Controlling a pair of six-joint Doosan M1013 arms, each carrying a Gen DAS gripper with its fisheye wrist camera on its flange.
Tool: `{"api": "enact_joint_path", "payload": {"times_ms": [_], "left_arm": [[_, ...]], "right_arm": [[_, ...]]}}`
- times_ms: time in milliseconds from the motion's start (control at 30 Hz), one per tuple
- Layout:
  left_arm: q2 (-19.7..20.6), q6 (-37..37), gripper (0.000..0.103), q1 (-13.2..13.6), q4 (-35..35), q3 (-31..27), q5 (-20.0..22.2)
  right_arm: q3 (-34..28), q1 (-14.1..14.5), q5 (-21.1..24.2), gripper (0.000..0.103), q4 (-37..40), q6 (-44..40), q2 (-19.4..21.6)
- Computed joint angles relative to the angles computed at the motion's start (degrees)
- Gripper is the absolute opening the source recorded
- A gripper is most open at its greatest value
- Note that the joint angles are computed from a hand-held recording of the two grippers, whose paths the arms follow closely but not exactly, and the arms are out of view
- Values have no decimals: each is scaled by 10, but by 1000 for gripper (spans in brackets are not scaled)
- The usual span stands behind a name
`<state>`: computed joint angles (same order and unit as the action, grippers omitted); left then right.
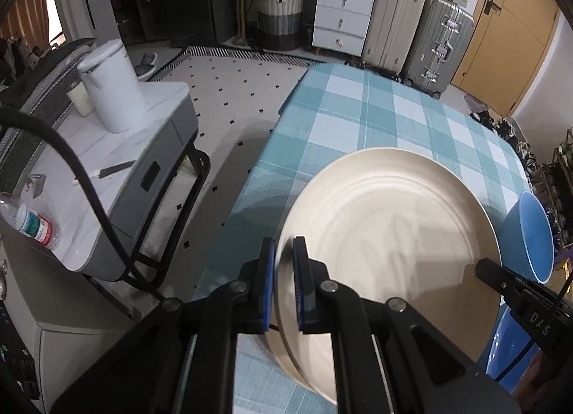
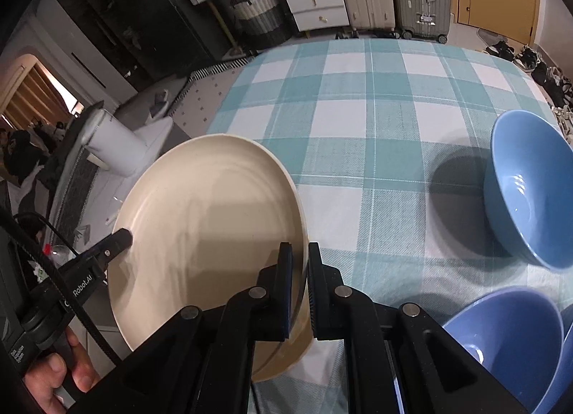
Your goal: Organize plates and bowls
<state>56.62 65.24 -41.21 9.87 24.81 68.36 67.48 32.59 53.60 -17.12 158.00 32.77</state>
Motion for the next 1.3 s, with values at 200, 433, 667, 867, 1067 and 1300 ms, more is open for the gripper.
{"api": "enact_joint_path", "payload": {"times_ms": [200, 433, 667, 867, 1067, 1300], "left_arm": [[-48, -14, 6, -4, 14, 72, -47], [-95, -29, 6, -8, 30, 137, -83], [-114, -33, 6, -7, 30, 180, -98], [-92, -31, 6, -3, 15, 171, -91], [-71, -22, 6, 0, 1, 164, -91], [-55, -10, 7, 1, -3, 155, -85]], "right_arm": [[17, 19, -19, 7, -50, 45, -19], [21, 36, -18, 7, -92, 77, -35], [26, 52, -15, 7, -113, 105, -40], [38, 47, -23, 7, -96, 109, -30], [41, 41, -23, 7, -89, 110, -14], [28, 40, 3, 7, -91, 110, 6]]}}
